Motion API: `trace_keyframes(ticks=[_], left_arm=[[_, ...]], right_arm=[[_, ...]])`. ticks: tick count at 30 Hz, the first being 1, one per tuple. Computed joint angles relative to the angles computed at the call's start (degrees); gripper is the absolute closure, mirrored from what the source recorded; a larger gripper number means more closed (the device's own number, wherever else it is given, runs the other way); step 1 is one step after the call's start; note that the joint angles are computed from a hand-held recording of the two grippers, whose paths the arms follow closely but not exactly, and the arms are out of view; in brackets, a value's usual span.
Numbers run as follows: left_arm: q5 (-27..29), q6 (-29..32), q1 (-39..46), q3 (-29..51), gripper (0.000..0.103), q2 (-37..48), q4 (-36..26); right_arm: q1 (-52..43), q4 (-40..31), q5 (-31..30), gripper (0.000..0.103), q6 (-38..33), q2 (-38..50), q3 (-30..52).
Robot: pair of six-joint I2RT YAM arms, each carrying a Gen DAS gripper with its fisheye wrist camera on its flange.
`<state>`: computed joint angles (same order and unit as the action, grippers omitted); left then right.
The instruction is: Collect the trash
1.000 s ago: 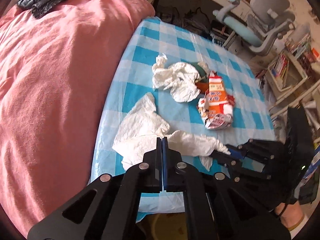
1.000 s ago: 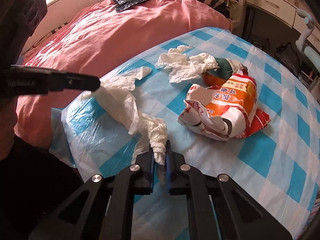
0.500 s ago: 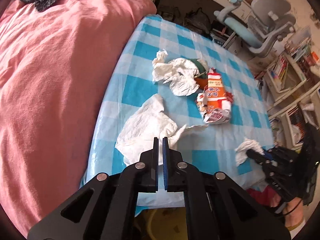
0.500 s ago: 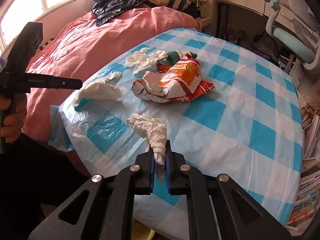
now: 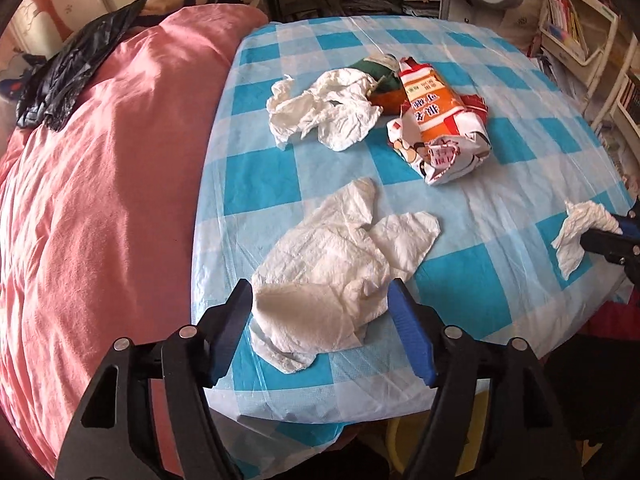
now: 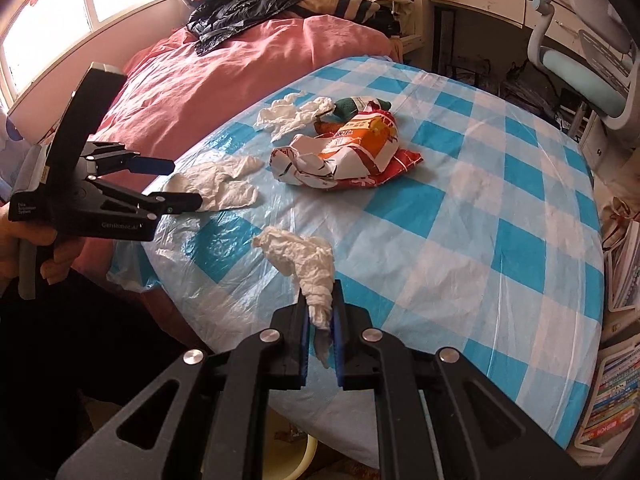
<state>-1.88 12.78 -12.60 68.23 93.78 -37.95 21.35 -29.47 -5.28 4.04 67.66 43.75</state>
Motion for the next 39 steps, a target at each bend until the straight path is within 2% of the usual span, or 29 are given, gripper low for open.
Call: trace_keyframes(ticks=[2, 4, 6, 8, 9, 10, 11, 14, 23, 33, 39], left_arm=[[-0.3, -0.1, -0.3, 0.3, 0.035, 1.2, 0.0], [1.6, -1.4, 0.6, 1.2, 0.035, 2.1, -0.7], [4.8, -2.9, 2.0, 2.4, 0.041, 3.1, -2.2], [5.7, -2.8, 2.0, 1.8, 0.063, 2.4, -1.7], [6.3, -2.8, 1.9, 1.6, 0.070, 2.2, -1.7], [7.1, -2.8, 1.7, 1.5, 0.086, 2.0, -1.8], [8.3, -2.9, 1.7, 1.5, 0.094, 1.9, -2.3], [12.7, -3.4, 1.5, 0.3, 0.096, -0.1, -2.7], [28.6, -3.2, 0.8, -7.9, 0.096, -15.7, 0.6], [34.2, -6.4, 0.5, -16.3, 0.096, -24.3, -1.8], [33.1, -7.7, -0.3, -20.4, 0.096, -27.0, -2.1]], right_arm=[[-0.2, 0.0, -0.2, 0.092, 0.0, -0.2, 0.0], [-0.1, 0.1, -0.3, 0.092, -0.2, -0.2, -0.1], [-0.1, 0.1, -0.4, 0.092, -0.3, -0.3, -0.2], [0.0, -0.1, -0.4, 0.092, -0.4, -0.7, -0.3], [0.0, -0.1, -0.5, 0.092, -0.4, -1.0, -0.3], [0.1, -0.1, -0.5, 0.092, -0.4, -1.2, -0.3], [0.2, -0.1, -0.6, 0.092, -0.3, -1.6, -0.3], [1.0, -0.5, -0.3, 0.092, 0.1, -3.2, -0.4], [6.0, -2.9, 1.9, 0.091, 3.2, -12.1, -3.4], [18.4, -6.3, 8.8, 0.091, 10.8, -17.5, -6.9], [27.0, -8.2, 11.6, 0.091, 14.4, -15.7, -8.6]])
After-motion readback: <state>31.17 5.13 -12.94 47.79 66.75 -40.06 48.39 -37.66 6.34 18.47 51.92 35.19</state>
